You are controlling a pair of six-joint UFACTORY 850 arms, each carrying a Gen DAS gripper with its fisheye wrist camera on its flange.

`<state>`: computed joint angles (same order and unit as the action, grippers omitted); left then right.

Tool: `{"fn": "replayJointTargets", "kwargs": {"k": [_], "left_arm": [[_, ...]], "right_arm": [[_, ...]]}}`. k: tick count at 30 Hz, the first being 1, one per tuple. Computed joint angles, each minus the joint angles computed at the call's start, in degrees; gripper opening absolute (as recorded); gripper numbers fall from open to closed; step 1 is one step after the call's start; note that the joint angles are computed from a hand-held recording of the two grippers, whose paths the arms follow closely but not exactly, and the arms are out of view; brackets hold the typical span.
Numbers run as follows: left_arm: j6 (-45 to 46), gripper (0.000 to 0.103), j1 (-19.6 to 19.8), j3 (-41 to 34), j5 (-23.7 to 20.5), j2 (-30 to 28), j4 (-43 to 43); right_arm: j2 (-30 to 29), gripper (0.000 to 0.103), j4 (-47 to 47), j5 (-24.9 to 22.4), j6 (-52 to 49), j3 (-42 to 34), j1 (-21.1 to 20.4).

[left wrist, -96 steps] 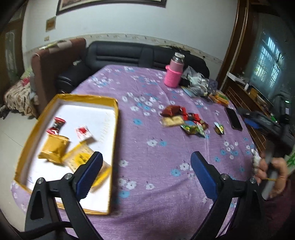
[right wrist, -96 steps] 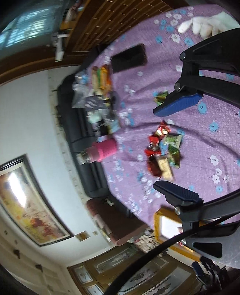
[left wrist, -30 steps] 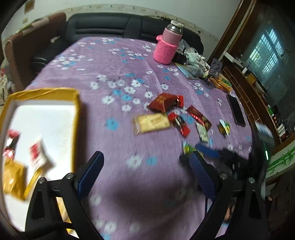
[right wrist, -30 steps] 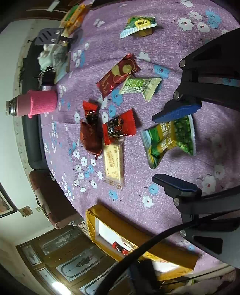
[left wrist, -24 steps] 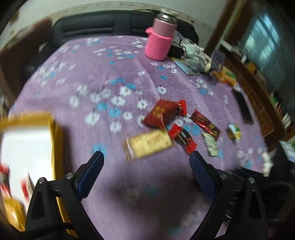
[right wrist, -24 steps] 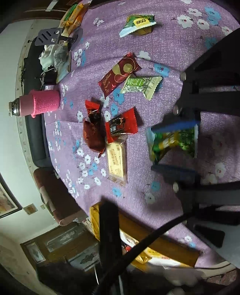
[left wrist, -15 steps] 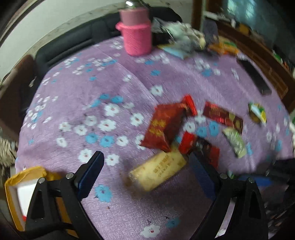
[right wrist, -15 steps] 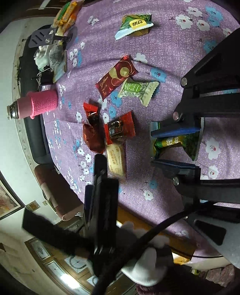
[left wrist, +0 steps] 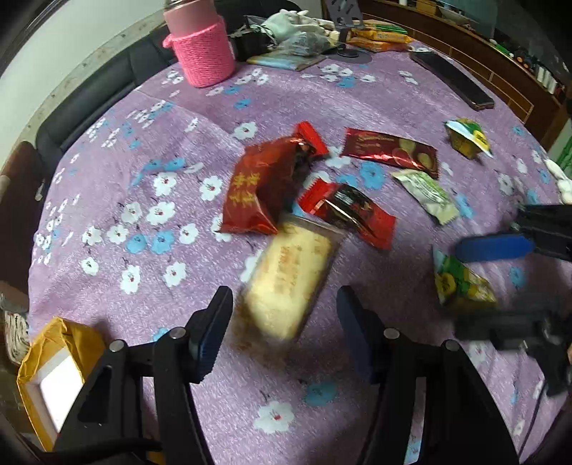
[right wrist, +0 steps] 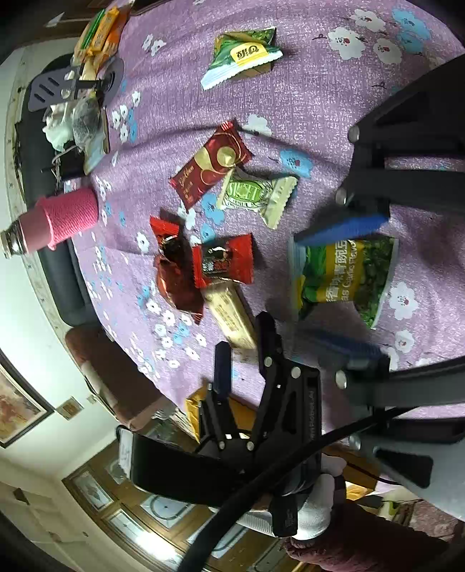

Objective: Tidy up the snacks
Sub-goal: 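Lift the green pack with the right tool while the left tool grasps the cream biscuit bar, then carry the biscuit bar and green pack over the box and release both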

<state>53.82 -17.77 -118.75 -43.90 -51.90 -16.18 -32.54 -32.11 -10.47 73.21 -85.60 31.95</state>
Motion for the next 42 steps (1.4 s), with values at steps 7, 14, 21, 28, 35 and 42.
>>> {"fn": "replayJointTargets", "kwargs": {"k": [7, 14, 21, 28, 35, 42], "left_arm": [[-0.7, 0.044, -0.6, 1.3, 1.9, 0.5, -1.4], [-0.3, 0.035, -0.2, 7.0, 4.5, 3.8, -4.8], [0.4, 0.035, 1.6, 11.8, 5.6, 7.5, -8.6], [4.6, 0.035, 5.1, 18.9, 6.0, 13.6, -16.5], [11.1, 0.035, 11.7, 27.2, 6.9, 20.4, -30.8], [19.9, 0.035, 17.6, 35.0, 7.4, 27.0, -42.9]], "right_arm": [[-1.1, 0.057, -0.3, -3.1, -2.3, -1.8, 0.8], [-3.8, 0.052, 0.7, -11.9, -6.2, -6.2, 2.1], [-2.9, 0.032, 0.5, -9.6, -5.2, -5.1, 2.1], [-2.0, 0.026, -6.5, -6.1, 2.8, -3.8, 2.5], [-2.5, 0.006, -12.6, -4.4, 9.8, -4.4, 3.3], [-4.5, 0.033, -13.7, -12.4, 8.8, -7.8, 5.4]]}}
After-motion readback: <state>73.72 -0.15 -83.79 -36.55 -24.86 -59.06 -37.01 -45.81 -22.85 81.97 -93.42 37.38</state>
